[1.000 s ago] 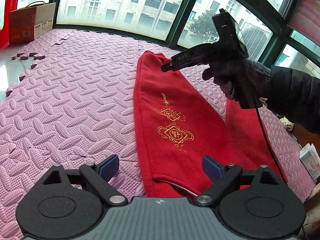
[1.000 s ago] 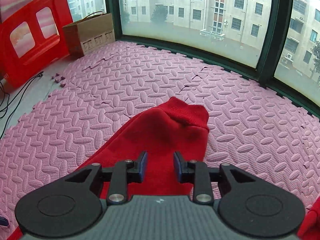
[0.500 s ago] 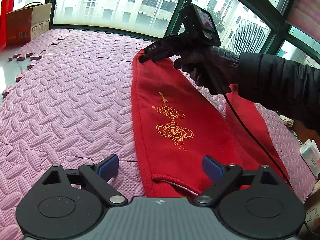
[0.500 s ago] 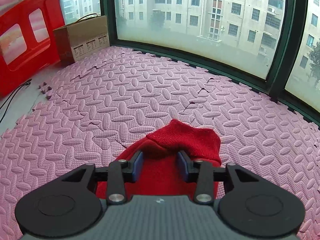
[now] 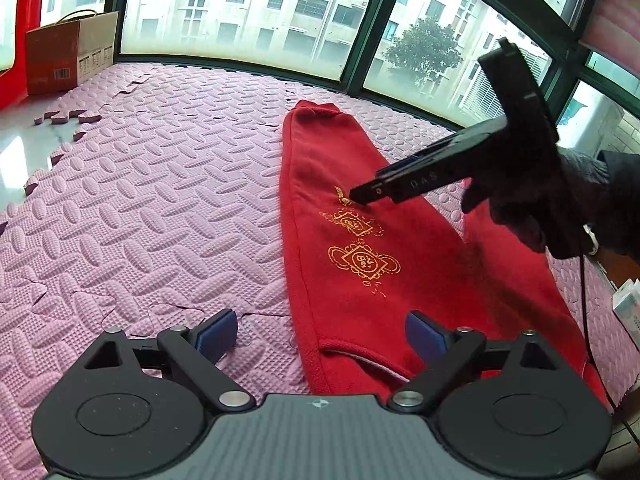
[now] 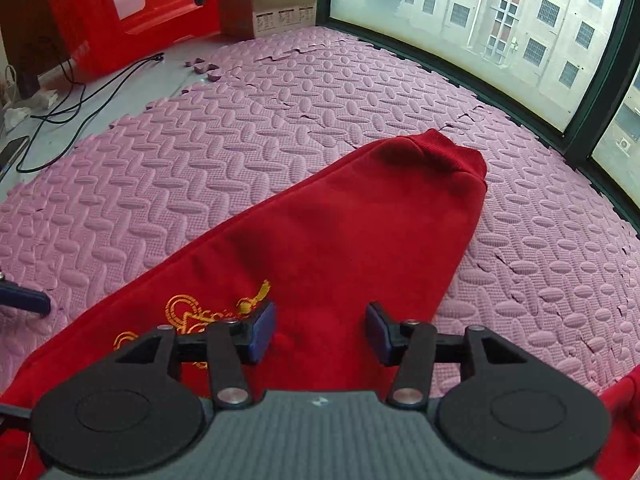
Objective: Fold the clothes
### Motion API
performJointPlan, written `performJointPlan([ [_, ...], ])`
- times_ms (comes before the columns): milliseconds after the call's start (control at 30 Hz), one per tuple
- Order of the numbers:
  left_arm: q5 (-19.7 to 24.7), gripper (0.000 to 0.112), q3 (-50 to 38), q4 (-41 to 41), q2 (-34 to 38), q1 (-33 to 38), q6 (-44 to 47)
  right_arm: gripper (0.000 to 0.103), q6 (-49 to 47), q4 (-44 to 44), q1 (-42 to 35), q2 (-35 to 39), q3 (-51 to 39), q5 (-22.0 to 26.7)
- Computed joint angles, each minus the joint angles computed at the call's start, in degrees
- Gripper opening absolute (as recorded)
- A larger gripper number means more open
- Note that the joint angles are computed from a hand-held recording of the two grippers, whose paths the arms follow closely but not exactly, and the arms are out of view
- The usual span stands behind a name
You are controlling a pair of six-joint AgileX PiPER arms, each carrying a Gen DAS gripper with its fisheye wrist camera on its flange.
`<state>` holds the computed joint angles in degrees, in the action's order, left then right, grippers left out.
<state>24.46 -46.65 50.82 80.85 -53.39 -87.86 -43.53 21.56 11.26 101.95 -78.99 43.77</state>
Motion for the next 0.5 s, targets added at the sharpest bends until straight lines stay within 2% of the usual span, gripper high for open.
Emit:
performJointPlan([
  [200, 5.44, 0.094, 0.76, 2.66, -2.03, -3.47, -4.23, 0.056, -7.08, 6.58, -0.49, -13.53, 17.27, -2.37],
  [500, 10.57, 0.094, -0.36, 4.00, -1.18, -9.65, -6.07, 0.062, -15.81, 13.97, -2.15, -37.04, 37.15, 0.35],
])
